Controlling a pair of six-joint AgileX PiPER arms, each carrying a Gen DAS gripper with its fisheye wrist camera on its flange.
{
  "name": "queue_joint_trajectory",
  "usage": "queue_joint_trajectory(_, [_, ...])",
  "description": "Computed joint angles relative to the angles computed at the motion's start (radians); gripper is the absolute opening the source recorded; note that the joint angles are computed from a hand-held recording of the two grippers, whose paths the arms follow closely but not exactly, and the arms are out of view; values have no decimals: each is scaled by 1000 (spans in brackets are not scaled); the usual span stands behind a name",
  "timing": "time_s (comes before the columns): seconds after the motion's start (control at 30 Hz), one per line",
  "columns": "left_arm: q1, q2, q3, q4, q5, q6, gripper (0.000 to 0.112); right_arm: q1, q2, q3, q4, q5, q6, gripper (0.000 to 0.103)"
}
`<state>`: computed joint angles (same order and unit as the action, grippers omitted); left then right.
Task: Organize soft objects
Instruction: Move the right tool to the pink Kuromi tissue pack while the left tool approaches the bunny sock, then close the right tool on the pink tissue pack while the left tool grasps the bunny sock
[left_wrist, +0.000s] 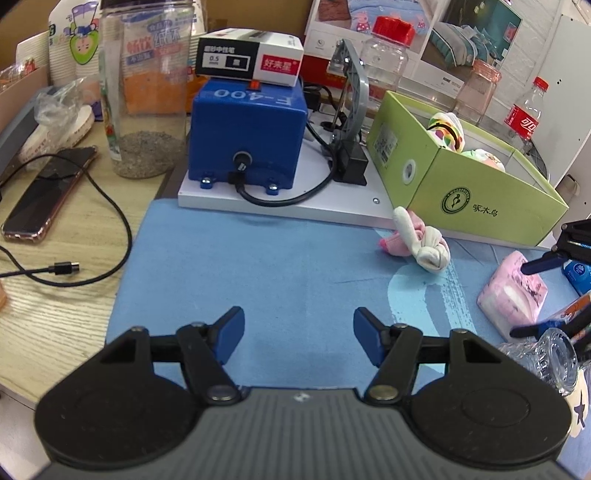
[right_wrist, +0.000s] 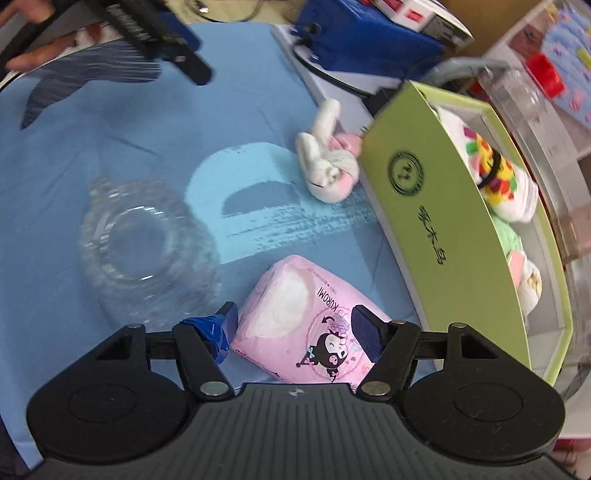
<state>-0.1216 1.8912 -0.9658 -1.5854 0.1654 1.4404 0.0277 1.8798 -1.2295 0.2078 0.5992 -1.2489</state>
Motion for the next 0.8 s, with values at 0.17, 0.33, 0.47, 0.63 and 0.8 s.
queue_joint_trajectory(0.17, [-22, 13, -33, 119, -5, -132, 65, -63, 113, -187, 12, 126, 246, 54])
queue_joint_trajectory(0.33, [-78, 48, -115, 317, 12, -336, 67, -153, 173, -280, 36, 196, 322, 55])
queue_joint_trajectory(0.47, [-104, 141, -280, 541, 124, -616, 67, -219, 165, -274, 101, 199, 306, 56])
queue_joint_trajectory(0.63, [-129, 279, -531, 750, 246, -965, 67, -349, 57, -111, 433, 123, 54, 56])
queue_joint_trajectory(0.8, [-183, 385, -722, 1103, 278, -1369, 67, -471, 26, 0, 716, 107, -164, 56])
